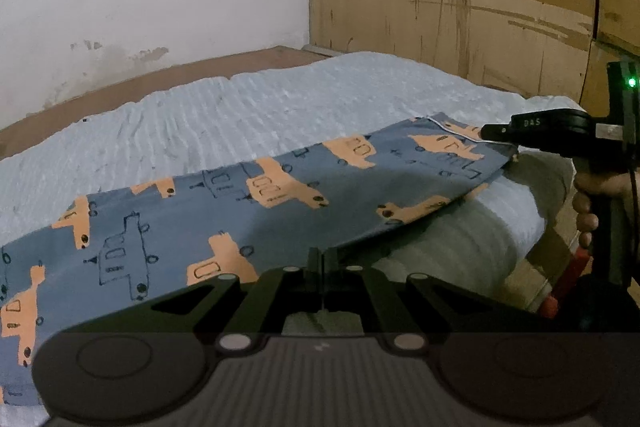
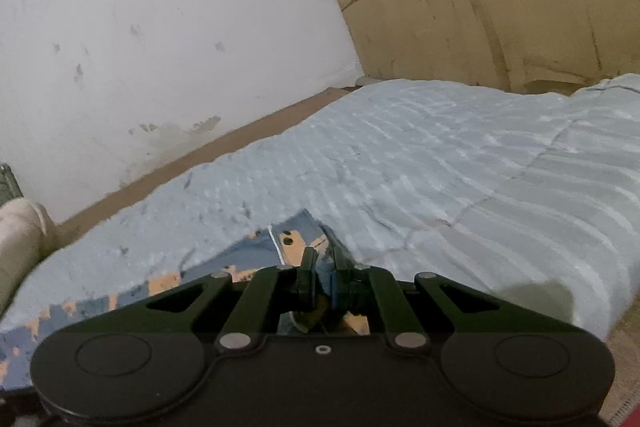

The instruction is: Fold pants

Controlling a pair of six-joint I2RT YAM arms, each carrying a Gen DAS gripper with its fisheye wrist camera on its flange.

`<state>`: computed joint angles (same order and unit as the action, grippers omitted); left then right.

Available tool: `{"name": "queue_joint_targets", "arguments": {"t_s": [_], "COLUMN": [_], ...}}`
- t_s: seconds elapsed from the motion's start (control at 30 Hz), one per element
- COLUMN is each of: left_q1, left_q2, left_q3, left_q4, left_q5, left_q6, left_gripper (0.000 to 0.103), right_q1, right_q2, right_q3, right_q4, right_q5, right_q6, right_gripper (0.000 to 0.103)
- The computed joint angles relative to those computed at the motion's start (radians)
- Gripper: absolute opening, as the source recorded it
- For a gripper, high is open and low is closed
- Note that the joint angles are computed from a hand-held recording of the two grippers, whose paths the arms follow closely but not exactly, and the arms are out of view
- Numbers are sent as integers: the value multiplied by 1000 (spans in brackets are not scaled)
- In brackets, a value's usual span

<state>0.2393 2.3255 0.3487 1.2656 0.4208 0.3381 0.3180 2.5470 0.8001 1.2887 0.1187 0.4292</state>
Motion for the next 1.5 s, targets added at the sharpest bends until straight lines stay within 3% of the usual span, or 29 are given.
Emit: {"name": "queue_joint_targets", "arguments": {"t_s": [0.17, 0.3, 0.37, 0.43, 0.53, 0.63, 0.7, 0.83, 0.97, 1.13, 1.33, 1.5], "left_q1": [4, 23, 28, 37, 57, 92, 132, 247, 411, 642, 806, 849], "left_q2": [-4, -19, -28, -38, -61, -97, -122, -148, -138, -92, -40, 5], "left_q3": [16, 25, 19, 8, -6, -13, -10, 6, 41, 106, 278, 417], "left_q4": [-42, -78, -77, -70, -70, -91, -119, -159, -173, -163, -291, -416], "left_q5": [10, 30, 34, 40, 34, 0, -22, -51, -50, -31, 5, 66], "left_q6": [-11, -19, -26, -31, -38, -61, -81, -93, -20, 10, -52, -102], "left_gripper": [2, 9, 26, 63, 78, 90, 92, 98, 99, 99, 97, 95], "right_q1": [15, 23, 32, 47, 83, 129, 162, 229, 249, 273, 320, 358], "right_q2": [23, 26, 14, 3, 4, 16, 25, 50, 64, 48, 2, 6], "right_q3": [29, 41, 34, 22, -6, -24, -18, 30, 99, 114, 191, 376], "right_q4": [-32, -45, -60, -55, 9, 73, 79, 43, -83, -118, -211, -417], "right_q5": [32, 62, 91, 130, 163, 145, 123, 97, 85, 124, 60, -54], "right_q6": [-53, -74, -95, -134, -223, -298, -346, -428, -380, -356, -418, -437], "right_gripper": [7, 13, 26, 40, 75, 90, 100, 102, 102, 102, 102, 102]}}
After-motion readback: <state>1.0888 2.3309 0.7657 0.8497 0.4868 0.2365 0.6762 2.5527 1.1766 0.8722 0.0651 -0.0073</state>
